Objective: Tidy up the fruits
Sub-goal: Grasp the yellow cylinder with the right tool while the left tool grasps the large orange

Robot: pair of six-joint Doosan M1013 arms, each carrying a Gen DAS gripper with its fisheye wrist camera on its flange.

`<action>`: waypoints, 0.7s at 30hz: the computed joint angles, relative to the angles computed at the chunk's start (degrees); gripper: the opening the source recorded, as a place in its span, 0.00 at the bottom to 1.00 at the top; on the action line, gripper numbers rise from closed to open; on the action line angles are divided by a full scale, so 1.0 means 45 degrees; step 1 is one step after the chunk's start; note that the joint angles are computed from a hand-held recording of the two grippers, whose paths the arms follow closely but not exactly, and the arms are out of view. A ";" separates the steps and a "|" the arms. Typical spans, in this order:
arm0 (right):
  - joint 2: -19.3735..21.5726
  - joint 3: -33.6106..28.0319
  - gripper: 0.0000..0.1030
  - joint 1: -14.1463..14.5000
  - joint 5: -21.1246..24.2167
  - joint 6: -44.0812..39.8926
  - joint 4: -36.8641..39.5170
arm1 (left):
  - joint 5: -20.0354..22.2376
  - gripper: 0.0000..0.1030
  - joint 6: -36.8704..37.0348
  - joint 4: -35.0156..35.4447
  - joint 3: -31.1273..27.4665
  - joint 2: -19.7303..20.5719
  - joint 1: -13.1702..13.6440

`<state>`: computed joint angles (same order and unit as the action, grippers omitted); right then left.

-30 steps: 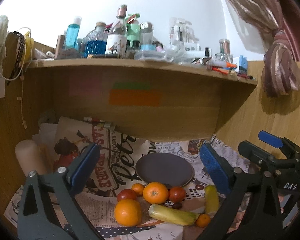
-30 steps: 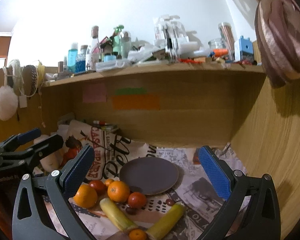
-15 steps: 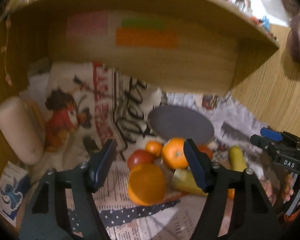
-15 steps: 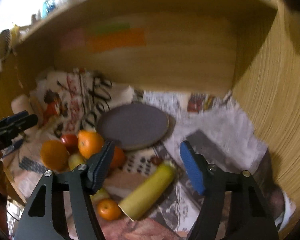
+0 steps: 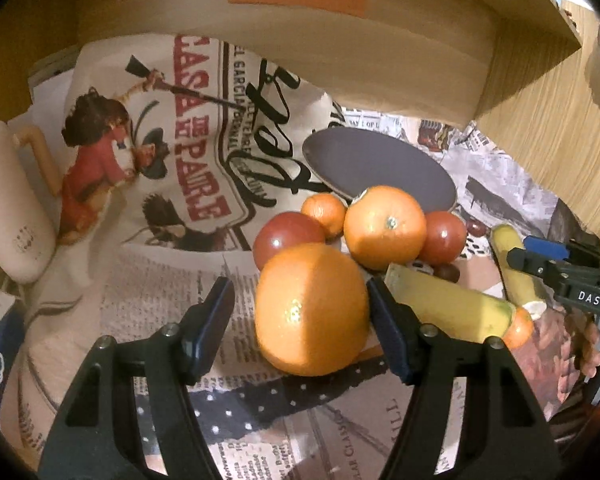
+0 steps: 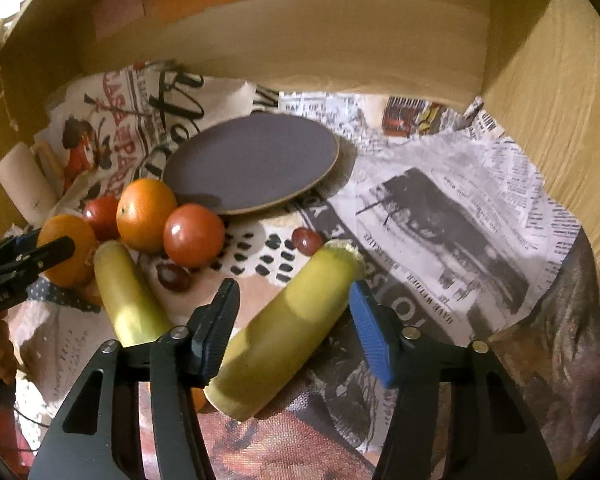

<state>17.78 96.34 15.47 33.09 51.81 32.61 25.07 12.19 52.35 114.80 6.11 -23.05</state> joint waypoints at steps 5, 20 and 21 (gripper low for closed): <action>0.0143 -0.0149 0.52 0.0138 0.0136 0.0656 -0.0992 | -0.0317 0.58 0.1441 -0.1511 -0.0114 0.0191 0.0183; 0.0350 -0.0536 0.34 -0.0017 0.1238 0.0750 -0.1940 | -0.0494 0.55 0.2276 -0.2535 -0.0123 0.0181 0.0330; 0.0377 -0.0573 0.34 -0.0054 0.1353 0.0717 -0.1923 | -0.0460 0.55 0.2262 -0.2519 -0.0109 0.0157 0.0316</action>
